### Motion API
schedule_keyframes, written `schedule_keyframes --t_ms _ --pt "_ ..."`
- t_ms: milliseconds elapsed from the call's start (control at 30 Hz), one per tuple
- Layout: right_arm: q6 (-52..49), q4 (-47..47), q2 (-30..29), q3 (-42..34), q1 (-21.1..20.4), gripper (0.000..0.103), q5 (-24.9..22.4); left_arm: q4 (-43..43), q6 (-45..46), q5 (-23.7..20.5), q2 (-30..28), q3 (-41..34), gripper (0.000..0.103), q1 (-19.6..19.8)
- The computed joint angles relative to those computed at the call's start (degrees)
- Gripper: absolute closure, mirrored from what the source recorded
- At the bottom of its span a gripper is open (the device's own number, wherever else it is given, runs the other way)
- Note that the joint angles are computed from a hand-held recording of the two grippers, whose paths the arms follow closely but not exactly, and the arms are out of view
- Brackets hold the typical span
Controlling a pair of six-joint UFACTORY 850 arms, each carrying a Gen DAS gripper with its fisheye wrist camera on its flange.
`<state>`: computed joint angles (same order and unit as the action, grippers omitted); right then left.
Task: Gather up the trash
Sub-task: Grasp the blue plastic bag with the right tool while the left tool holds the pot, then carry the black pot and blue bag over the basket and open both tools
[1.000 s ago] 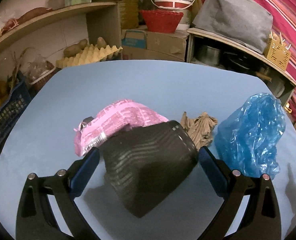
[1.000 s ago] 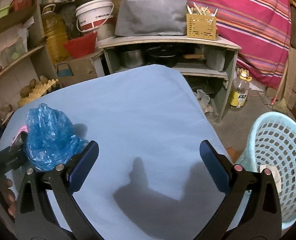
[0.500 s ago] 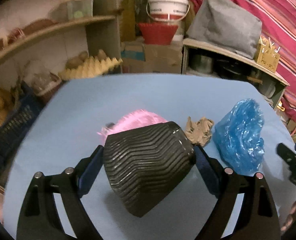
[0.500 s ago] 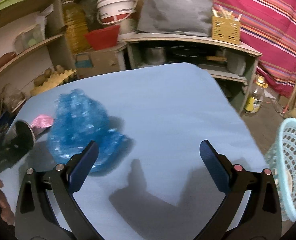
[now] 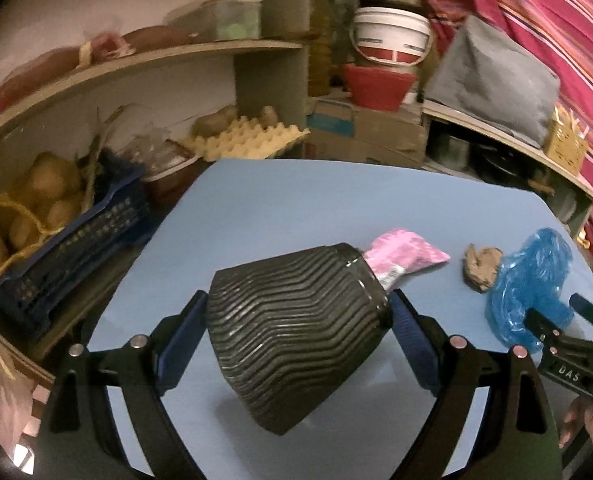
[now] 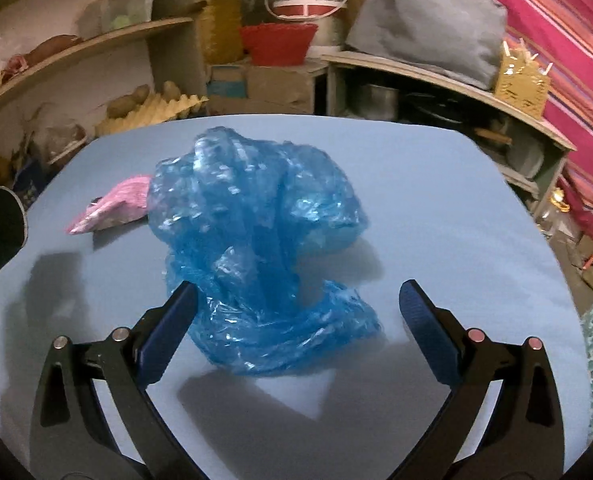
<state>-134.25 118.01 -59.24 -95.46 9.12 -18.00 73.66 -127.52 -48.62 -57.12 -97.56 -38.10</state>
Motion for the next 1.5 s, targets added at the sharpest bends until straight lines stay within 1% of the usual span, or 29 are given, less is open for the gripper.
schedule_keyframes --t_ms 33,100,133,167,200,233,267,300,467,733,900,1133,1267,1500 --pt "2.8 -3.1 -0.2 -0.3 -0.1 0.019 -0.7 0.1 -0.4 0.0 0.3 0.4 0.016 0.1" --pt "10.4 -11.1 -0.9 -1.7 -0.3 0.042 -1.4 0.4 -1.3 0.2 0.8 1.1 0.016 0.2" --pt "13.1 -13.9 -1.1 -2.1 -0.5 0.048 -1.7 0.7 -1.8 0.4 1.0 1.3 0.016 0.2" --pt "16.2 -17.1 -1.4 -2.6 -0.7 0.058 -2.3 0.8 -2.0 0.4 1.1 1.4 0.016 0.2" --pt "18.0 -18.9 -1.5 -2.8 -0.9 0.065 -2.9 1.3 -2.4 0.6 1.4 1.9 0.016 0.3" --pt "19.3 -20.2 -1.4 -2.9 -1.2 0.069 -3.4 1.4 -2.4 0.5 1.4 1.7 0.016 0.3" --pt "18.7 -19.7 -1.2 -2.5 -1.3 0.074 -3.7 1.4 -2.1 0.3 1.3 1.3 0.016 0.2" --pt "17.9 -18.9 -0.8 -2.1 -1.6 0.077 -4.2 1.5 -2.1 0.2 1.2 1.2 0.016 0.1" --pt "11.3 -12.4 1.8 1.2 -3.3 0.080 -6.7 1.5 -0.3 -0.9 0.1 -1.2 0.016 -0.8" --pt "7.3 -8.3 4.4 4.1 -7.1 0.080 -8.5 2.1 1.8 -1.6 -2.3 -6.4 0.016 -2.0" --pt "7.0 -7.7 5.0 4.2 -10.1 0.080 -9.0 2.0 4.6 -1.6 -5.1 -11.7 0.016 -2.7" --pt "6.0 -6.0 5.7 4.3 -14.2 0.080 -9.7 0.9 9.9 -2.1 -10.0 -21.0 0.016 -4.0" --pt "2.4 -2.6 6.1 4.3 -16.7 0.080 -8.5 0.0 14.0 -2.8 -13.3 -27.0 0.016 -4.6" --pt "5.4 -2.4 4.3 1.0 -22.3 0.080 -6.6 -1.1 19.5 -3.1 -17.0 -33.0 0.016 -5.3"
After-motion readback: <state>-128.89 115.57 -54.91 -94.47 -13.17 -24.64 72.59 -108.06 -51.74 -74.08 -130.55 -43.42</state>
